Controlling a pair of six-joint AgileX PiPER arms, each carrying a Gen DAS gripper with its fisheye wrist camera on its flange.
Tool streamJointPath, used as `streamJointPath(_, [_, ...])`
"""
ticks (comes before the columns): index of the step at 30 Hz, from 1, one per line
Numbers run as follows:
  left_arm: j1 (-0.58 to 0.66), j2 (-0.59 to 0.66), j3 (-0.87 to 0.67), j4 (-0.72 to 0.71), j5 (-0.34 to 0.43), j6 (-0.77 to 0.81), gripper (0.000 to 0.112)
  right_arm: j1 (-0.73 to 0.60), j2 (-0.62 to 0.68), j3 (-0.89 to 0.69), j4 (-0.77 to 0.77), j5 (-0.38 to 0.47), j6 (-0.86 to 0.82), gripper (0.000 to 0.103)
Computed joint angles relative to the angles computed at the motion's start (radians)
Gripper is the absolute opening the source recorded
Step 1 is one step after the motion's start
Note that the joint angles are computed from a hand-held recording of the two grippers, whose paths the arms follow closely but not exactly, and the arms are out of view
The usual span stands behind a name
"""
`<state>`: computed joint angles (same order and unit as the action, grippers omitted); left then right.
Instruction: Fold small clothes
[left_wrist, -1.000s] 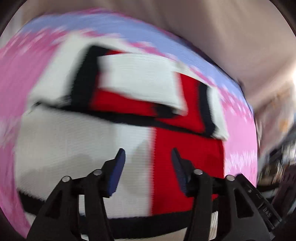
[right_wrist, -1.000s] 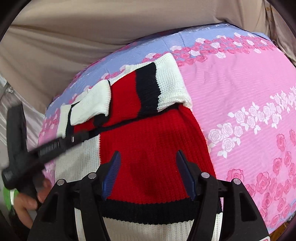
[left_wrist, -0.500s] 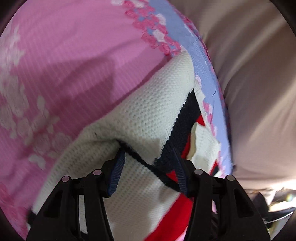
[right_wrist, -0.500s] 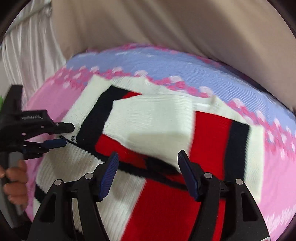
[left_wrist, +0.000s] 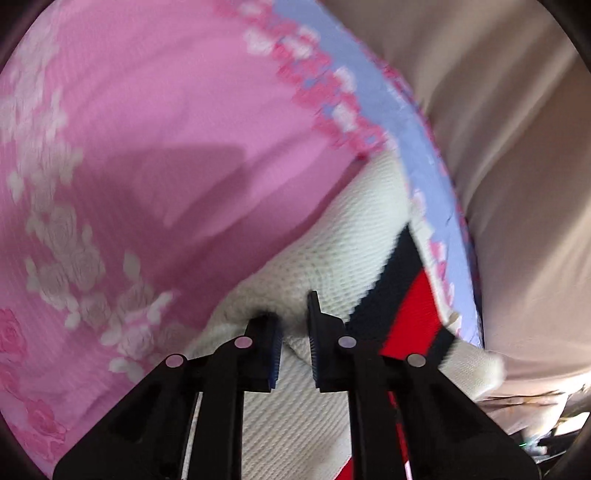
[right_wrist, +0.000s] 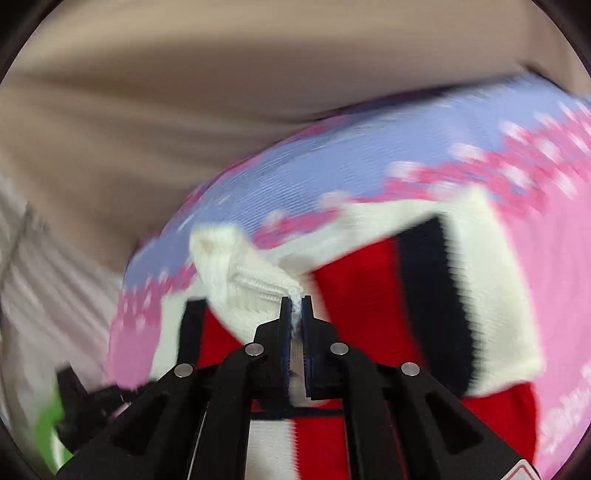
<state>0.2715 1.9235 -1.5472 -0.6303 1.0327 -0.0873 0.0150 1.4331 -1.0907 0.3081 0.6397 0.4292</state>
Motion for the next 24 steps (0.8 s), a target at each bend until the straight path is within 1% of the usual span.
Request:
streamJointPath(1, [0.017,-0.008,0.032,-0.034,0.001,0.027,0.014,-0.072,-0.011,0.056,0.028,0.032,-0.035,0.006])
streamJointPath(2, [0.015,-0.015,0.047,-0.038,-0.01,0.023,0.015,-0.12,-0.008,0.088,0.078,0.053,-0.09,0.011])
streamJointPath(3, [0.002,-0.03,0.062,-0.034,-0.036,0.016,0.015,-0.167,-0.007,0.127,0.145,0.068,-0.148,0.013])
streamJointPath(4, [0.019,-0.046,0.074,-0.035,-0.03,0.037,0.017,-0.196,-0.02,0.166,0.215,0.058,-0.2,0.014])
streamJointPath(5, [0.022,-0.052,0.073,-0.03,-0.026,0.036,0.024,-0.212,-0.033,0.19,0.277,0.045,-0.254,0.018])
streamJointPath(6, [0.018,-0.053,0.068,-0.027,-0.024,0.026,0.034,-0.221,-0.046,0.21,0.338,0.032,-0.308,0.025])
streamJointPath(7, [0.016,-0.052,0.063,-0.034,-0.027,0.021,0.037,-0.222,-0.057,0.222,0.387,0.014,-0.348,0.05])
streamJointPath(8, [0.016,-0.053,0.065,-0.041,-0.03,0.019,0.042,-0.217,-0.063,0.227,0.403,0.0,-0.361,0.066])
streamJointPath(10, [0.004,-0.032,0.04,-0.037,-0.029,-0.015,0.043,-0.19,-0.047,0.211,0.379,-0.026,-0.339,0.067])
streamJointPath(11, [0.0,-0.022,0.028,-0.036,-0.026,-0.032,0.041,-0.176,-0.02,0.194,0.35,-0.028,-0.31,0.067])
streamJointPath(12, [-0.004,-0.01,0.008,-0.03,-0.02,-0.056,0.03,-0.166,0.008,0.179,0.334,-0.032,-0.284,0.066])
streamJointPath(13, [-0.001,-0.001,-0.009,-0.04,-0.012,-0.06,0.019,-0.156,0.038,0.157,0.296,-0.032,-0.224,0.053])
streamJointPath(14, [0.007,0.006,-0.032,-0.058,0.006,-0.058,0.01,-0.138,0.067,0.122,0.264,-0.03,-0.176,0.023])
streamJointPath(15, [0.018,-0.007,-0.037,-0.079,0.008,-0.049,0.009,-0.128,0.095,0.079,0.246,-0.01,-0.164,0.007])
streamJointPath(16, [0.032,-0.027,-0.039,-0.104,0.004,-0.036,0.009,-0.113,0.104,0.036,0.207,0.004,-0.137,0.008])
streamJointPath(17, [0.047,-0.05,-0.041,-0.126,0.002,-0.016,0.009,-0.089,0.08,-0.004,0.202,-0.012,-0.15,0.007])
streamJointPath(18, [0.065,-0.079,-0.044,-0.148,-0.001,0.009,0.009,-0.082,0.048,-0.031,0.236,-0.021,-0.197,0.007])
streamJointPath(19, [0.077,-0.092,-0.045,-0.156,0.001,0.023,0.009,-0.083,-0.003,-0.062,0.31,-0.033,-0.263,0.007])
streamJointPath(20, [0.082,-0.099,-0.038,-0.145,-0.001,0.032,0.009,-0.105,-0.049,-0.054,0.403,-0.033,-0.353,0.007])
streamJointPath(21, [0.08,-0.087,-0.035,-0.137,0.001,0.048,0.009,-0.118,-0.086,-0.069,0.456,-0.035,-0.412,0.007])
streamJointPath(22, [0.07,-0.071,-0.029,-0.115,-0.006,0.059,0.009,-0.133,-0.117,-0.064,0.468,-0.037,-0.454,0.006])
streamJointPath(23, [0.05,-0.053,-0.022,-0.068,-0.023,0.044,0.009,-0.155,-0.122,-0.056,0.441,-0.02,-0.461,0.006])
streamJointPath(24, [0.029,-0.025,-0.012,-0.019,-0.03,0.015,0.008,-0.165,-0.088,-0.039,0.373,0.003,-0.434,0.006])
